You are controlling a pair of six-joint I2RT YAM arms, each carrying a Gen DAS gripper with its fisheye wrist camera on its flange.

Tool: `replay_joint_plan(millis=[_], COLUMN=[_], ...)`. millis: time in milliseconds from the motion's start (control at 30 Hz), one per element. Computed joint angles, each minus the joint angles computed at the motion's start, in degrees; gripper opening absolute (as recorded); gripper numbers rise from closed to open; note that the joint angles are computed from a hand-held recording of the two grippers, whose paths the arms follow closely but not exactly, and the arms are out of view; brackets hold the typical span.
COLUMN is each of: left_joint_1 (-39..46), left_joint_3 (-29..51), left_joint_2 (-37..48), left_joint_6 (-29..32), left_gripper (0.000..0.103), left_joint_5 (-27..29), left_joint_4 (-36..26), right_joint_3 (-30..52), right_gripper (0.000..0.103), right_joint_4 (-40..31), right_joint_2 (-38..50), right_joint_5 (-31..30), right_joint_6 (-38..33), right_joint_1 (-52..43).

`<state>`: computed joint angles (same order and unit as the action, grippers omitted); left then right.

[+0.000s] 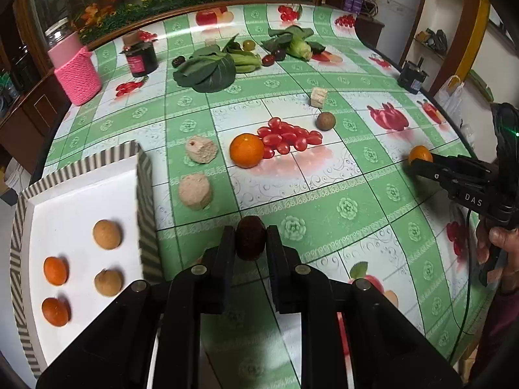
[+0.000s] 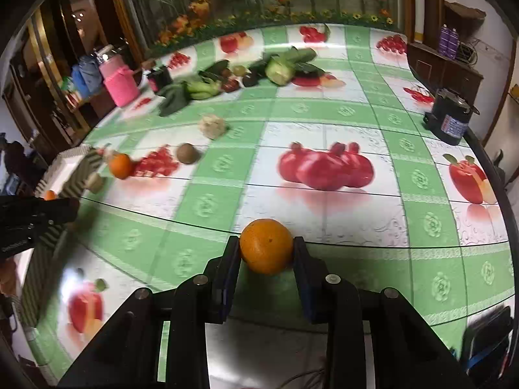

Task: Organize fruits
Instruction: 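Grasp a red jujube with the left gripper while the right grasps an orange, then carry the jujube and orange into the white tray with both grippers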

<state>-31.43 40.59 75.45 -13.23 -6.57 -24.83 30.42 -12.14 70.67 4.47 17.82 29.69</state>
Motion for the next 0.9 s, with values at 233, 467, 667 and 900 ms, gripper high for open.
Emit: replay_joint_plan(millis=[233, 467, 667, 900], left_joint_1=[2.0, 7.4, 16.6, 31.4], left_joint_3=[-3.5, -7.2, -10.0, -12.9], left_joint_2=[-8.5, -18.3, -27.0, -33.7], left_joint_6=[-0.2, 1.7, 6.0, 14.4], left_gripper=[0.016, 0.016, 0.016, 0.016], left_joint_5=[0.5, 0.9, 3.2, 8.2], left_joint_4=[-3.3, -7.9, -12.7, -16.6], right_joint_3=[2.8, 8.6, 15.7, 26.4], right_gripper=[0.033, 0.033, 0.033, 0.033], right_joint_4=[-1.6, 0.4, 1.7, 0.7], right_joint_2=[-2.9, 3.6, 11.1, 20.7], right_joint_5=[1.4, 3.3, 4.0, 3.8], right_joint_6=[5.3, 9.1, 9.8, 7.9], right_joint_1=[10.5, 21.1, 28.4, 34.4])
